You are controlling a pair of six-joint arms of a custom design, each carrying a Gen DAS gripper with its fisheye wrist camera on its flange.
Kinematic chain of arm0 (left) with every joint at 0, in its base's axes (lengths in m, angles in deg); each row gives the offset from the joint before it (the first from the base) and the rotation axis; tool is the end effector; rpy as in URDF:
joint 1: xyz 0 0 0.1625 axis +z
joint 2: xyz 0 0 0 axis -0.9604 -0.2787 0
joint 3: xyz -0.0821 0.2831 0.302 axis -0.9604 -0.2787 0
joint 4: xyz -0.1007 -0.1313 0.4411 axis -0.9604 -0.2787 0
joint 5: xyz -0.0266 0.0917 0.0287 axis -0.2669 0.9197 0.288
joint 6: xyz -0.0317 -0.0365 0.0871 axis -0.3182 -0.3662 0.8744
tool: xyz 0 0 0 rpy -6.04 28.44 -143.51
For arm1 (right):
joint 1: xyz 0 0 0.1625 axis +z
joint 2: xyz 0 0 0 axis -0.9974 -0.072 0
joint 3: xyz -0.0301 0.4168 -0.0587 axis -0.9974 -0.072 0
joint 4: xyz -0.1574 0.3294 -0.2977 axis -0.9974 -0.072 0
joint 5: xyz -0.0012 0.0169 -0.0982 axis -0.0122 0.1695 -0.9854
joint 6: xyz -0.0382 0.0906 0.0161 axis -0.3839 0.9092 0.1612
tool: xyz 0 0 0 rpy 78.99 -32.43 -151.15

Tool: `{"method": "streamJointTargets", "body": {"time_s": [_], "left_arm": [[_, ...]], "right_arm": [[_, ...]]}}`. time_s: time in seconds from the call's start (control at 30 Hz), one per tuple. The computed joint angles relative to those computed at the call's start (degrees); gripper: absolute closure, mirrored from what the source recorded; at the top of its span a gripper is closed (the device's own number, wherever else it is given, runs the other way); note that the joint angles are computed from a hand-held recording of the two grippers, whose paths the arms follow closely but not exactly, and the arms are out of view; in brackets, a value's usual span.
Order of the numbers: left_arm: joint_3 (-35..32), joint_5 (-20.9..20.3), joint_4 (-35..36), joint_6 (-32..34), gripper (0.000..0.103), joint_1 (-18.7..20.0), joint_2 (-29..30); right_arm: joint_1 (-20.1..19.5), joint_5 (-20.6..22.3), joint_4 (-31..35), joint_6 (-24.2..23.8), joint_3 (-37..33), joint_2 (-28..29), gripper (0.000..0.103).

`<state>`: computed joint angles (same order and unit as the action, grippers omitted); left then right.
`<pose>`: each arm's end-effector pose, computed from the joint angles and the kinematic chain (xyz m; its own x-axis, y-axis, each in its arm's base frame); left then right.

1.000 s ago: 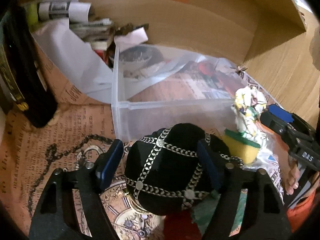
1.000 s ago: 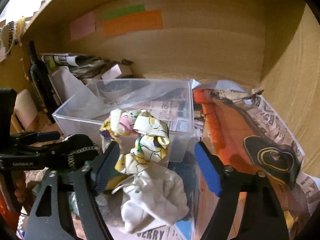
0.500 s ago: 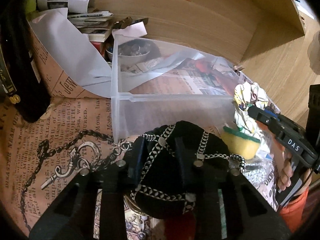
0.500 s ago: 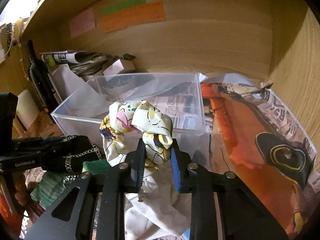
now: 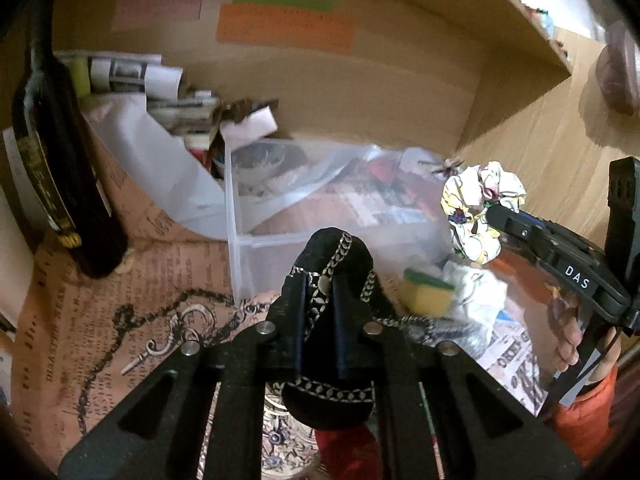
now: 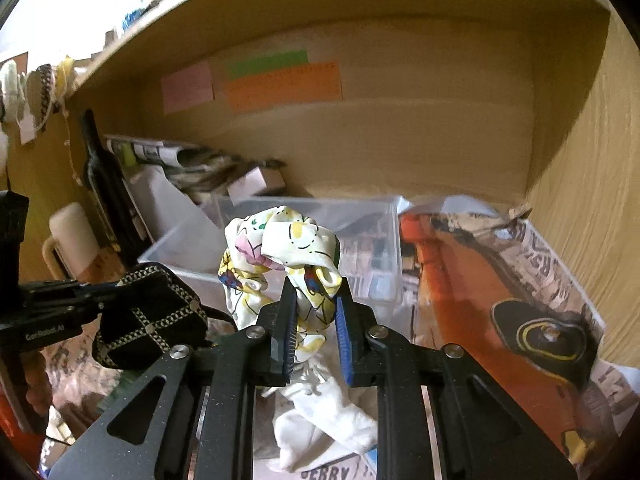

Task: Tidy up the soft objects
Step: 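Grasp the black chain-patterned cap with left tool while right tool grasps floral scrunchie, then carry the cap with left tool into the box while right tool drops the scrunchie in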

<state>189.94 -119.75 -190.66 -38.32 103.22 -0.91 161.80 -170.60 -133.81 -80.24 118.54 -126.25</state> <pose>-0.2868 -0.3821 -0.0268 -0.7287 0.4924 -0.4760 0.6814 0.5907 -0.4321 0.0384 -0.3303 0.3249 -0.7439 -0.0559 0.6659 -0.5603 0.5952 -0.5760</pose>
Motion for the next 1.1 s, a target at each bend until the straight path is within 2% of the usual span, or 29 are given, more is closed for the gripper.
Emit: {"method": "streamJointTargets", "body": {"time_s": [0.33,0.53,0.83,1.1], "left_arm": [[0.37,1.03,-3.86,2.0,0.092,-2.39,-2.62],[-2.13,2.73,-6.97,6.1,0.092,-2.3,-2.13],[-7.82,5.65,-9.61,11.82,0.092,-0.84,0.78],[-13.42,5.95,-4.74,12.07,0.092,2.27,4.59]], "right_arm": [[2.05,1.56,-2.34,0.21,-0.05,-0.81,0.087],[3.46,1.62,-3.2,0.47,-1.35,0.85,0.087],[6.57,-1.83,-6.63,-0.39,-4.93,7.86,0.087],[7.4,-6.5,-7.03,-0.71,-8.66,15.23,0.087]]}}
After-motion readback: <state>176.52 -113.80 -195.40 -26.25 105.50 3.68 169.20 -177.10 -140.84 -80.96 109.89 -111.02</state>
